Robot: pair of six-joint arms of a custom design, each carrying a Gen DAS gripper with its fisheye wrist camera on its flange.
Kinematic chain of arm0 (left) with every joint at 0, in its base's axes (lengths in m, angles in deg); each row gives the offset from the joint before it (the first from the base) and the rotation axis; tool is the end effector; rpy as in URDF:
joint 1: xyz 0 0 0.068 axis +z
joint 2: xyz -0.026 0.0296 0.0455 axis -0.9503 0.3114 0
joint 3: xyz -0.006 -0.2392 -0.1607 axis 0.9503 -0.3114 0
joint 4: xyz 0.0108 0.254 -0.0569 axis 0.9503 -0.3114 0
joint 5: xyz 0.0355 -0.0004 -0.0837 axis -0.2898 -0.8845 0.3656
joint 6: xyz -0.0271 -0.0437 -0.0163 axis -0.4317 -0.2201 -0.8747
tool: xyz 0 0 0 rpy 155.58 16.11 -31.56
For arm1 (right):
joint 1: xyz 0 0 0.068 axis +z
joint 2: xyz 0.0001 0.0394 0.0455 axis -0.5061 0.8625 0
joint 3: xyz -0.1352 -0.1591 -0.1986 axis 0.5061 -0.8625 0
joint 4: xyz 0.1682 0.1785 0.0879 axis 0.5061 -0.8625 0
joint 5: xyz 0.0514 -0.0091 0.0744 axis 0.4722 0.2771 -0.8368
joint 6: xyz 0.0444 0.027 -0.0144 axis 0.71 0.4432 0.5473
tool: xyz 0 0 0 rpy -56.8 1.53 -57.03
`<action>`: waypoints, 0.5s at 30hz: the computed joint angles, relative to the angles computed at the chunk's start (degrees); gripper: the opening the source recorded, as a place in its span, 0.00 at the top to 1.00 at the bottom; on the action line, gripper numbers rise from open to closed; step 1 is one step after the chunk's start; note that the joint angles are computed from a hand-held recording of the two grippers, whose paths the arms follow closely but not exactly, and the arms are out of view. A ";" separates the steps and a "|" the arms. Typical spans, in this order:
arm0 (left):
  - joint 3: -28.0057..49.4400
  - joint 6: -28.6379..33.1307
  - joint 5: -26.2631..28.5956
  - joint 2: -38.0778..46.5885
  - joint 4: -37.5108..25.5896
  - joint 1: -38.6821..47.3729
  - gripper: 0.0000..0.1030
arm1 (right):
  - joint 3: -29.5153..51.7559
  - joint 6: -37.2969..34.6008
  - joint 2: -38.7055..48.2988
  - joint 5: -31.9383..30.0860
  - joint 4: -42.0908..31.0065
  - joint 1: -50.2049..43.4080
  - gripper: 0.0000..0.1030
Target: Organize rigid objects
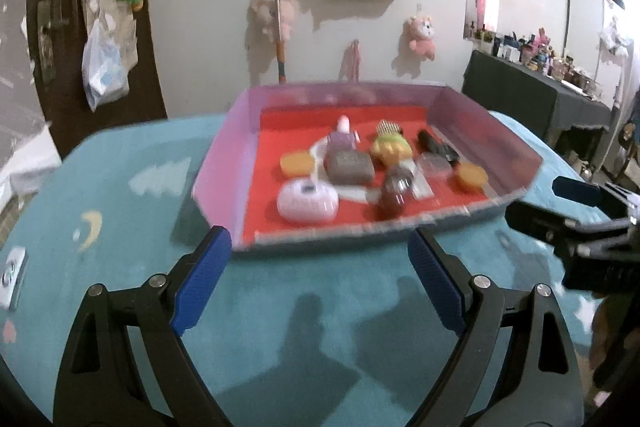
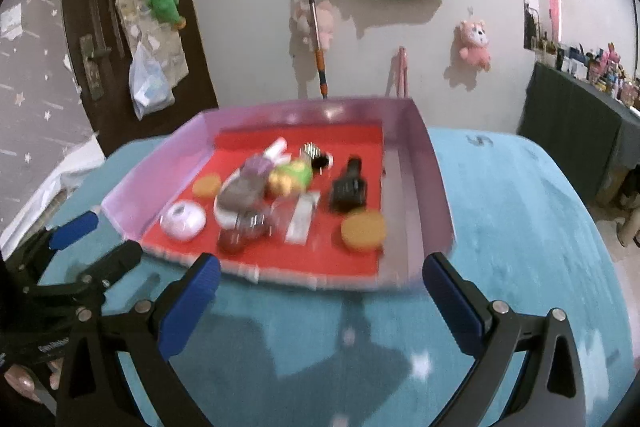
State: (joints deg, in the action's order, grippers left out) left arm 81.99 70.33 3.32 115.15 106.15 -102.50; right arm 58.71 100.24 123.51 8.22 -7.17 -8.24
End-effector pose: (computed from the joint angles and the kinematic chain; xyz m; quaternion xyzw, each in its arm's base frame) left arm 0.2034 -0.1085 0.1405 0.0699 0.8905 -0.0411 0.4477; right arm 0.2130 0.0822 0.1435 -0.0465 0.8993 0.0782 0.4277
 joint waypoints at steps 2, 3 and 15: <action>-0.44 -2.33 1.52 -1.60 -4.05 -0.41 0.12 | -2.22 0.96 -2.64 4.52 -1.89 4.22 0.00; -0.48 -2.92 1.83 -1.61 -5.47 -0.61 0.12 | -2.68 1.69 -2.90 6.80 -3.20 6.25 0.00; 0.95 -9.90 -0.61 8.42 -9.79 -3.15 0.08 | -2.15 8.01 3.75 5.52 -9.85 5.85 0.00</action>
State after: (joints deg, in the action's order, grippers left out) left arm 82.93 60.43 2.71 123.57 96.36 -105.65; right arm 56.56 108.25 127.26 13.74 -17.02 -2.38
